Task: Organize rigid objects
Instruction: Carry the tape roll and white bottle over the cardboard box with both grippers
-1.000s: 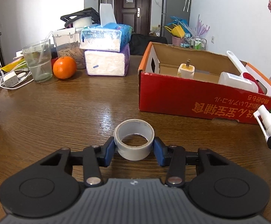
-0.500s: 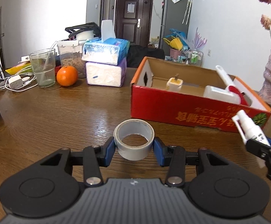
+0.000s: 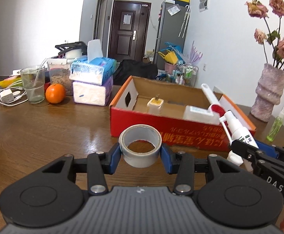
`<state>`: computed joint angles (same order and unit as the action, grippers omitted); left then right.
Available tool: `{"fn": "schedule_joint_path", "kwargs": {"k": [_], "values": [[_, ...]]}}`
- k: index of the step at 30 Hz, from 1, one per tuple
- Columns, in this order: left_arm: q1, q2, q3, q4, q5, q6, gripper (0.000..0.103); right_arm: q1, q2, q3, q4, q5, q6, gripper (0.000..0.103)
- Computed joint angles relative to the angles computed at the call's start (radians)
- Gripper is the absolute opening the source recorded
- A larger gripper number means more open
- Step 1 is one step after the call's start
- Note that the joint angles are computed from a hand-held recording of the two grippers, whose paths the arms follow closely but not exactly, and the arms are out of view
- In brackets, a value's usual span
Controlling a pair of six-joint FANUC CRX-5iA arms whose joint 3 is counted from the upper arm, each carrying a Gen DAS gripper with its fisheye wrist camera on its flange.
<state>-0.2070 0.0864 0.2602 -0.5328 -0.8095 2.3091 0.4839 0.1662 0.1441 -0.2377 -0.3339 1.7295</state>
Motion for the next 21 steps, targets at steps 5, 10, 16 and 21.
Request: {"fn": "schedule_joint_path", "kwargs": {"k": [5,10,16,21], "values": [[-0.014,0.017,0.036,-0.019,0.003,0.016,0.044,-0.004,-0.001,0.003,0.008,0.022,-0.014,0.027],[-0.015,0.041,0.071,-0.019,0.012,0.022,0.044,-0.007,0.011,0.019,0.023,0.042,-0.05,0.027],[-0.011,0.064,0.107,-0.022,0.025,0.03,0.044,-0.009,0.037,0.046,0.043,0.056,-0.086,0.027],[0.001,0.089,0.139,-0.011,0.037,0.028,0.044,-0.01,0.057,0.069,0.056,0.059,-0.111,0.027]]}}
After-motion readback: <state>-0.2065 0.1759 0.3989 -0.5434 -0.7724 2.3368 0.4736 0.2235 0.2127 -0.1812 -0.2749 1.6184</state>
